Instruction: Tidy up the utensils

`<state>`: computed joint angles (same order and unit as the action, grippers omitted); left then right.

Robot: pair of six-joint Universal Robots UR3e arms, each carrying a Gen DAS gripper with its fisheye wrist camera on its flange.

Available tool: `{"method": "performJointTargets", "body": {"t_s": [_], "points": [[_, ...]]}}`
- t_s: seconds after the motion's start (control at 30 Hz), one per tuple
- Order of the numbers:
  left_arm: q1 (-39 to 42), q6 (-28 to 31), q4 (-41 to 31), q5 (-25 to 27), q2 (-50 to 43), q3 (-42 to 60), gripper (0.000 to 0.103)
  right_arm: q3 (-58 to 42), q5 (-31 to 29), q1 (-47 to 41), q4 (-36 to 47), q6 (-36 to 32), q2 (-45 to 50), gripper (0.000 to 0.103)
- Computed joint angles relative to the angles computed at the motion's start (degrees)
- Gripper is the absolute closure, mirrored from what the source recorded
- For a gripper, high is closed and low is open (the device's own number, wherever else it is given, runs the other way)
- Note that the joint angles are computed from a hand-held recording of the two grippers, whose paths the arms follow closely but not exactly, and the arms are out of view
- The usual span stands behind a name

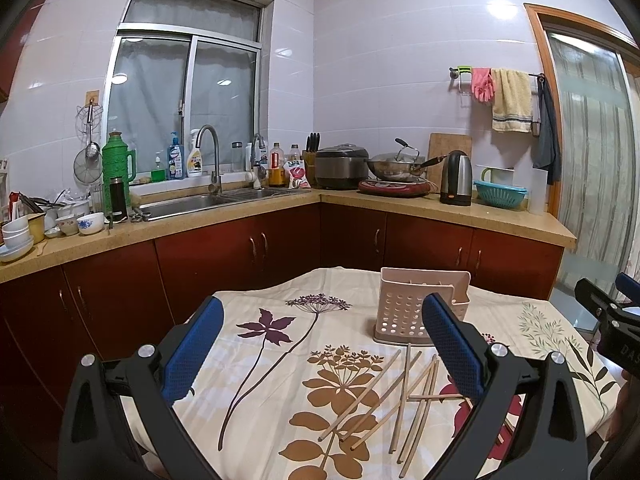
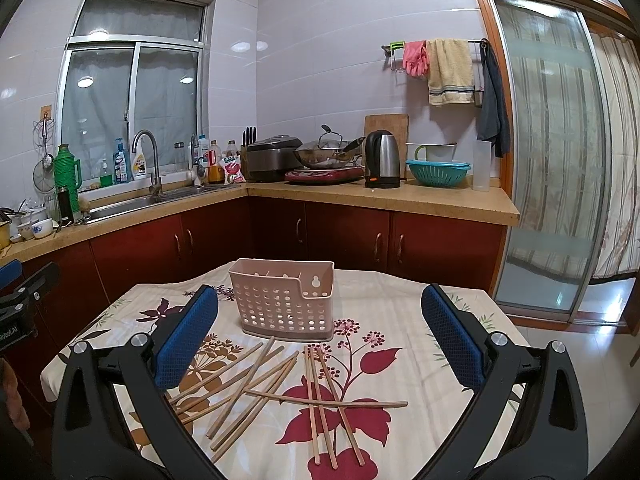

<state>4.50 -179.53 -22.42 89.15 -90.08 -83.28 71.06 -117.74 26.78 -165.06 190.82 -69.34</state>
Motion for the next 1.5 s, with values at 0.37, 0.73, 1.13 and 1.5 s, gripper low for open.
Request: {"method": "performJointTargets", "body": {"t_s": [0.37,0.73,1.13,1.5], "points": [[0.99,0.17,-0.36,-0.99,0.59,-0.50,0.006,0.05,-0.12,0.18,0.17,0.15,0.00,0.004],[-0.90,-0.26,0.36,1.07,-1.33,0.78,0.006,-0.07,-0.02,0.07,0.20,0.18,0.06,0.004],[-1.11,-0.30,0.58,1.24,-1.51,0.63,0.006,0.38,-0.31,0.55,-0.36,0.43,0.55,0.004],[-1.45,0.19,4.00,1.51,-2.77,-2.30,0.006,0.27,0.59,0.08,-0.97,0.86,2.43,0.004]]}}
